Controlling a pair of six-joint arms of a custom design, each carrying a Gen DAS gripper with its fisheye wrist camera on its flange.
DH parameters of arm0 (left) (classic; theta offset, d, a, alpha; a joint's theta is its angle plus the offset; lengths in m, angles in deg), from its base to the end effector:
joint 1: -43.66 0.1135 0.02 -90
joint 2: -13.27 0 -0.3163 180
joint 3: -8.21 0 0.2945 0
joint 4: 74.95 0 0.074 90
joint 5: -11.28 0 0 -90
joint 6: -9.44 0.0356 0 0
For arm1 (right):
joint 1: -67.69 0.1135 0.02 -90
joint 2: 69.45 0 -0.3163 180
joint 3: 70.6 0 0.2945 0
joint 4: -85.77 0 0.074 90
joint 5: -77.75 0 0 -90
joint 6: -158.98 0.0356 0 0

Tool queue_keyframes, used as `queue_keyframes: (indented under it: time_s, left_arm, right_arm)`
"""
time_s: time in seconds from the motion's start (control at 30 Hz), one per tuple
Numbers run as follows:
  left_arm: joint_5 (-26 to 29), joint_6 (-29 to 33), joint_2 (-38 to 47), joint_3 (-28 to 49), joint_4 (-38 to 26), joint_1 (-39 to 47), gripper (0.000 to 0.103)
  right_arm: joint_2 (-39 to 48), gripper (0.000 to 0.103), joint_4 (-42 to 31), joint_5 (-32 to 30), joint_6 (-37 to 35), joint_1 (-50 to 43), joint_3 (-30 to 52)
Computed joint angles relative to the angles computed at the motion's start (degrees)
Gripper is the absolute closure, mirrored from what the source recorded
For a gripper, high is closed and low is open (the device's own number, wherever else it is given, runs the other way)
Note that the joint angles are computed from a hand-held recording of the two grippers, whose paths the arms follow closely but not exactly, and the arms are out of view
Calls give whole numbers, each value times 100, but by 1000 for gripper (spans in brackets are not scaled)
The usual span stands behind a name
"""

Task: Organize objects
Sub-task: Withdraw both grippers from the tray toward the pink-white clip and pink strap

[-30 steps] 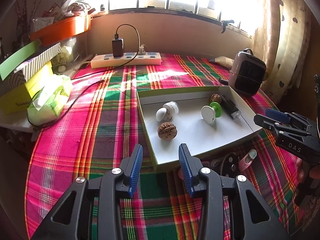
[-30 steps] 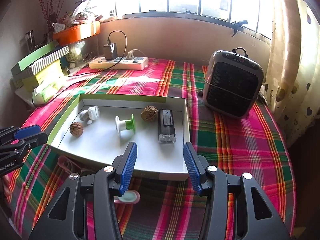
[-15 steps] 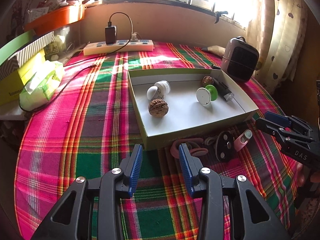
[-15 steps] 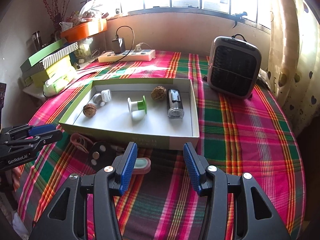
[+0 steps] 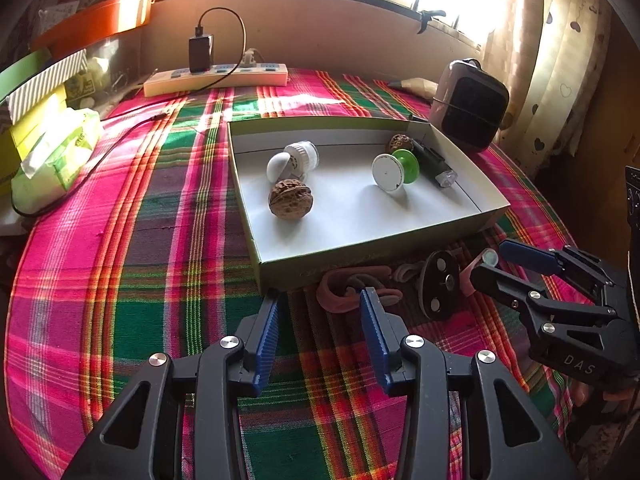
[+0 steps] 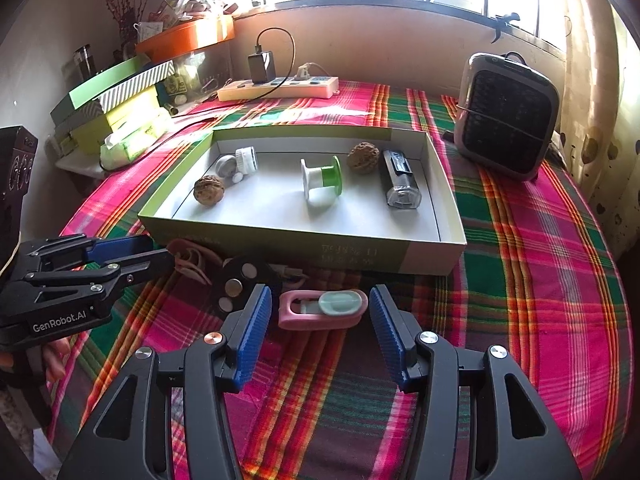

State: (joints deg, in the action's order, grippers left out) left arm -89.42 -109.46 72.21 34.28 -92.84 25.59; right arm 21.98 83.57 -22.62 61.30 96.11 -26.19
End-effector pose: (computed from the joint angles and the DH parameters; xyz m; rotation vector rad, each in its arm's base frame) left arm 0.1666 -0.0474 0.1402 -0.3112 2.4205 -0.1370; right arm 0.2607 0.1484 0.1317 -0.8364 2.3003 0.3820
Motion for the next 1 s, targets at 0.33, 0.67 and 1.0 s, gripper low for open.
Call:
queue_keyframes:
  time_s: [0.33,0.67,1.0]
  left_arm:
    - [197,150,219,16,251,41,64]
    - [279,180,238,21,283,-199,64]
    - [236,237,-79,-27,121,-149,64]
  right_arm:
    - [118,37,7,295,93,44,45]
    - [81,37,-29,435,77,-192,-24]
    - [-2,37,-45,379,176,-436,-94]
